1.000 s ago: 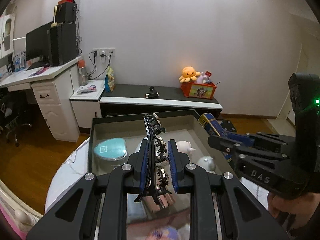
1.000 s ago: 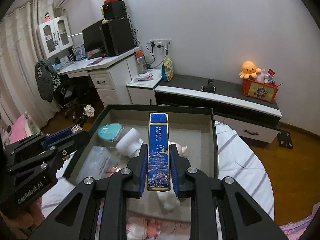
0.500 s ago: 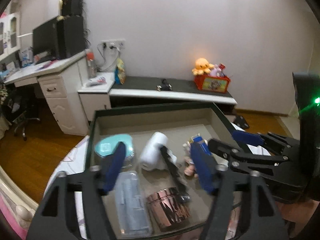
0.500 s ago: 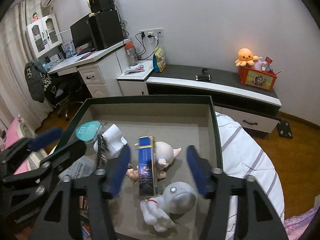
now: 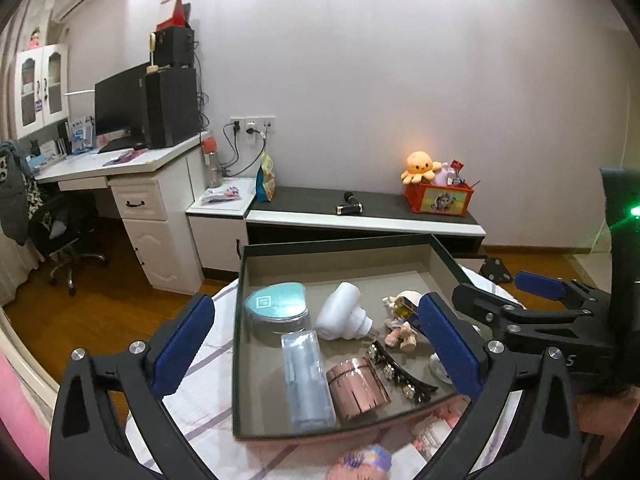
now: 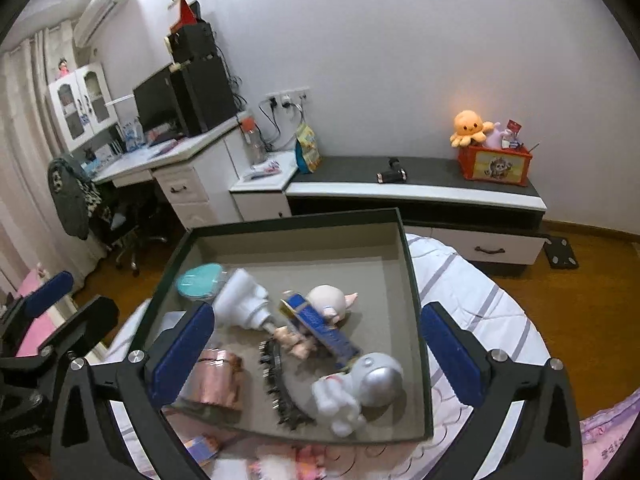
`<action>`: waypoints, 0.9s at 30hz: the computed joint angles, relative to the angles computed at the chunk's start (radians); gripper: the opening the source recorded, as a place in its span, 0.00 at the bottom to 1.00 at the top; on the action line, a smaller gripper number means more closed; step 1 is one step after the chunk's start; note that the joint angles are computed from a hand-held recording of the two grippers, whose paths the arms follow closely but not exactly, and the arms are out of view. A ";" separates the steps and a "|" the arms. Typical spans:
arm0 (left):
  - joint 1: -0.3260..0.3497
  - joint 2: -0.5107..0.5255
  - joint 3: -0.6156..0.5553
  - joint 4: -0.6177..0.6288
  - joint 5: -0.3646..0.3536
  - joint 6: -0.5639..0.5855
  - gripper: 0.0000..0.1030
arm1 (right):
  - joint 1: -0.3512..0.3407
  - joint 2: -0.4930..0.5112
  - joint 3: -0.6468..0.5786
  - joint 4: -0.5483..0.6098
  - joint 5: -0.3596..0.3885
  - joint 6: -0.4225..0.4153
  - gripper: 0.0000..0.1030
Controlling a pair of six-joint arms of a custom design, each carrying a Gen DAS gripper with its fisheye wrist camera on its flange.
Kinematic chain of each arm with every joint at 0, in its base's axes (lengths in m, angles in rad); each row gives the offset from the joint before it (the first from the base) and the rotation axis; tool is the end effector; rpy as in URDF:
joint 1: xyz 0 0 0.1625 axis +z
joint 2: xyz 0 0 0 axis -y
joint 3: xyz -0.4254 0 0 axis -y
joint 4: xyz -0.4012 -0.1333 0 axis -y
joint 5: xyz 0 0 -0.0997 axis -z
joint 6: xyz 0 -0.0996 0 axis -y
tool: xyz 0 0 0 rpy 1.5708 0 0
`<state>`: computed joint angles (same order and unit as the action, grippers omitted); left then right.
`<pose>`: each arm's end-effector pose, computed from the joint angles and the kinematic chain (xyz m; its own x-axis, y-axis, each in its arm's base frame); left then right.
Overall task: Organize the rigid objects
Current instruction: 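Withdraw both tools and move toward the block figures and glass bottle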
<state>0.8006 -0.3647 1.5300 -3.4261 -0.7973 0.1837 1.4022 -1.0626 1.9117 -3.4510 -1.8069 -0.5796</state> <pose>-0.3264 -0.6279 -0.0459 -0.7112 0.2771 -0.6460 0.6783 0.5116 -0.5274 0.0067 -0.6162 0.2687 -0.8210 0.0246 0.5704 -0.4344 0.6215 -0.6519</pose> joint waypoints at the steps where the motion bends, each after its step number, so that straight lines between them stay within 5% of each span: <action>1: -0.005 -0.009 0.016 -0.010 0.006 -0.003 1.00 | 0.002 -0.005 0.006 -0.007 -0.001 -0.004 1.00; 27: -0.157 -0.179 0.423 -0.165 0.206 -0.189 1.00 | 0.003 -0.246 0.444 -0.305 0.096 -0.038 1.00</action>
